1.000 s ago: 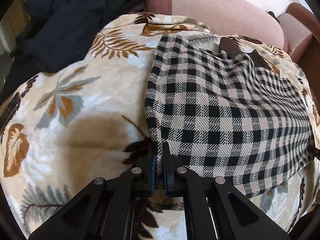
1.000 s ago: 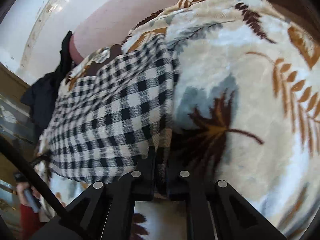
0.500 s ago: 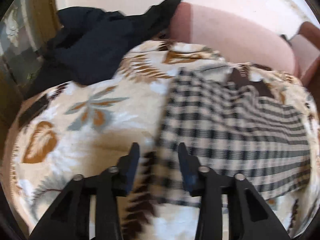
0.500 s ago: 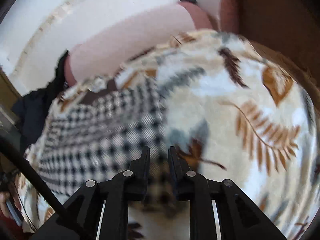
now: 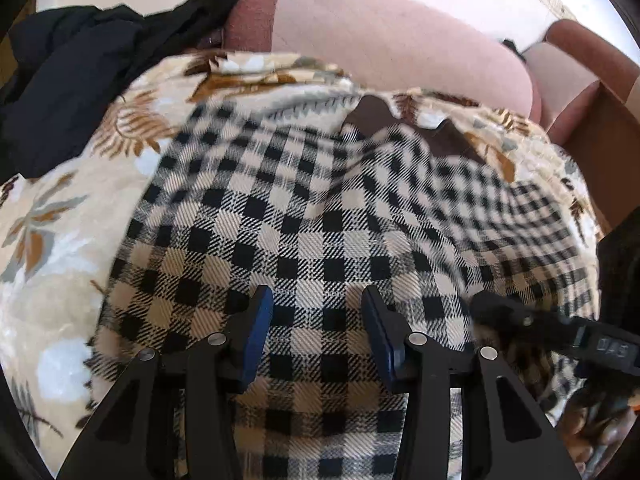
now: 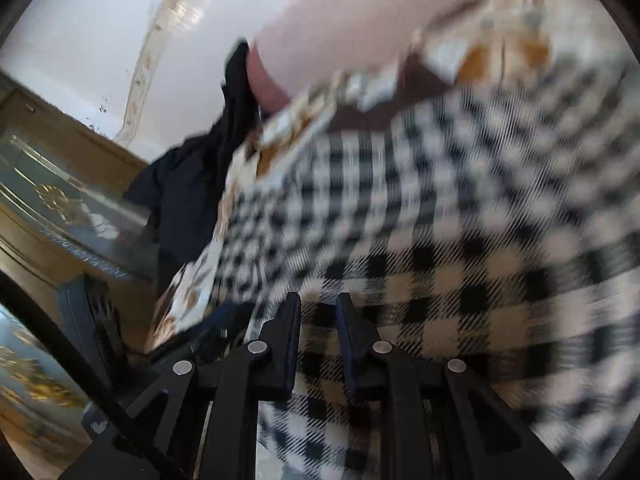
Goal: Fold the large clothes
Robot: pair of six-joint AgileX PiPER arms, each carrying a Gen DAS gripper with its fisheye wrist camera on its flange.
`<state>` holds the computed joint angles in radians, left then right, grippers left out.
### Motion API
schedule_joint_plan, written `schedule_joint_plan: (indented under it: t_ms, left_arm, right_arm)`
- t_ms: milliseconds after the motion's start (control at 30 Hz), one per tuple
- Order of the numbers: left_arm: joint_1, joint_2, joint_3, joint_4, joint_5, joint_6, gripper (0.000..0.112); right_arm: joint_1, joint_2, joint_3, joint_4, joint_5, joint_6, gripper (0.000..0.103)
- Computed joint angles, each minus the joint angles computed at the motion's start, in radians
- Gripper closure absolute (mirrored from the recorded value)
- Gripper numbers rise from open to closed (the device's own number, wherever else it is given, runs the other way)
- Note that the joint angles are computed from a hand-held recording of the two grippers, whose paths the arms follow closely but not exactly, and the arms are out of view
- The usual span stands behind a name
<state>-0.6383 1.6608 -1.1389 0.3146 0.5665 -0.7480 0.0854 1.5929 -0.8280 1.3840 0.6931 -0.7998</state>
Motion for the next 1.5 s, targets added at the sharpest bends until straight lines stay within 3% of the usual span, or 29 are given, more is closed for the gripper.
schedule_joint_plan:
  t_ms: [33, 67, 133, 200, 267, 400, 500, 567, 667, 700, 767, 800, 867, 900, 933, 967, 1033, 1100, 1233, 1333, 1500]
  left_arm:
    - [-0.007, 0.017, -0.013, 0.024, 0.015, -0.009, 0.068]
    - [-0.021, 0.024, -0.021, 0.065, 0.032, -0.034, 0.067]
    - [-0.05, 0.037, -0.036, 0.149, 0.074, -0.083, 0.068]
    - [-0.047, 0.03, -0.028, 0.157, 0.073, -0.08, 0.07]
    - [-0.019, 0.014, -0.012, 0.113, 0.052, -0.037, 0.077]
    - [0.052, -0.032, 0.029, -0.01, 0.011, 0.065, 0.092]
    - [0.104, -0.064, 0.06, -0.091, -0.011, 0.139, 0.102]
    - [0.127, -0.08, 0.076, -0.108, -0.021, 0.153, 0.103]
    - [0.141, -0.095, 0.089, -0.013, 0.006, 0.067, 0.102]
    - [0.149, -0.093, 0.093, 0.036, 0.028, 0.019, 0.099]
    - [0.17, -0.091, 0.104, 0.09, 0.041, -0.041, 0.077]
    - [0.2, -0.101, 0.122, 0.076, 0.025, -0.03, 0.077]
    - [0.24, -0.1, 0.128, 0.112, 0.063, -0.063, 0.077]
    - [0.269, -0.106, 0.135, 0.083, 0.056, -0.029, 0.077]
    - [0.309, -0.122, 0.158, 0.014, 0.017, 0.039, 0.075]
    - [0.339, -0.135, 0.173, -0.048, -0.006, 0.094, 0.075]
    - [0.353, -0.167, 0.19, -0.051, 0.0, 0.112, 0.075]
    - [0.307, -0.186, 0.202, 0.078, 0.027, 0.01, 0.075]
    - [0.158, -0.238, 0.226, 0.308, 0.131, -0.18, 0.071]
    - [0.022, -0.29, 0.256, 0.444, 0.217, -0.299, 0.065]
    - [-0.188, -0.345, 0.28, 0.578, 0.372, -0.418, 0.062]
  right_arm:
    - [-0.016, 0.026, 0.006, 0.026, 0.015, -0.02, 0.098]
    - [-0.035, 0.042, 0.012, 0.042, 0.024, -0.022, 0.103]
    - [-0.07, 0.033, 0.025, 0.056, 0.016, -0.015, 0.103]
    - [-0.064, -0.032, 0.03, -0.051, -0.103, 0.073, 0.103]
    - [-0.082, -0.056, 0.038, -0.102, -0.146, 0.114, 0.103]
    - [-0.177, -0.102, 0.072, -0.139, -0.157, 0.137, 0.103]
    - [-0.282, -0.114, 0.082, -0.145, -0.093, 0.096, 0.103]
    - [-0.336, -0.135, 0.091, -0.17, -0.069, 0.085, 0.103]
    - [-0.432, -0.163, 0.106, -0.21, -0.026, 0.074, 0.103]
    - [-0.477, -0.157, 0.108, -0.199, 0.002, 0.054, 0.103]
    - [-0.544, -0.151, 0.11, -0.206, 0.034, 0.05, 0.103]
    - [-0.582, -0.156, 0.115, -0.217, 0.048, 0.044, 0.103]
    - [-0.638, -0.155, 0.114, -0.237, 0.067, 0.04, 0.103]
    - [-0.662, -0.161, 0.111, -0.27, 0.059, 0.061, 0.103]
    - [-0.67, -0.18, 0.108, -0.339, 0.021, 0.122, 0.091]
    - [-0.67, -0.189, 0.11, -0.377, -0.019, 0.163, 0.087]
    - [-0.747, -0.18, 0.114, -0.353, 0.011, 0.142, 0.086]
    - [-0.809, -0.188, 0.119, -0.327, 0.051, 0.129, 0.086]
    - [-0.794, -0.275, 0.129, -0.349, 0.042, 0.145, 0.085]
    - [-0.678, -0.373, 0.147, -0.4, -0.004, 0.219, 0.077]
    - [-0.404, -0.512, 0.172, -0.608, -0.12, 0.425, 0.073]
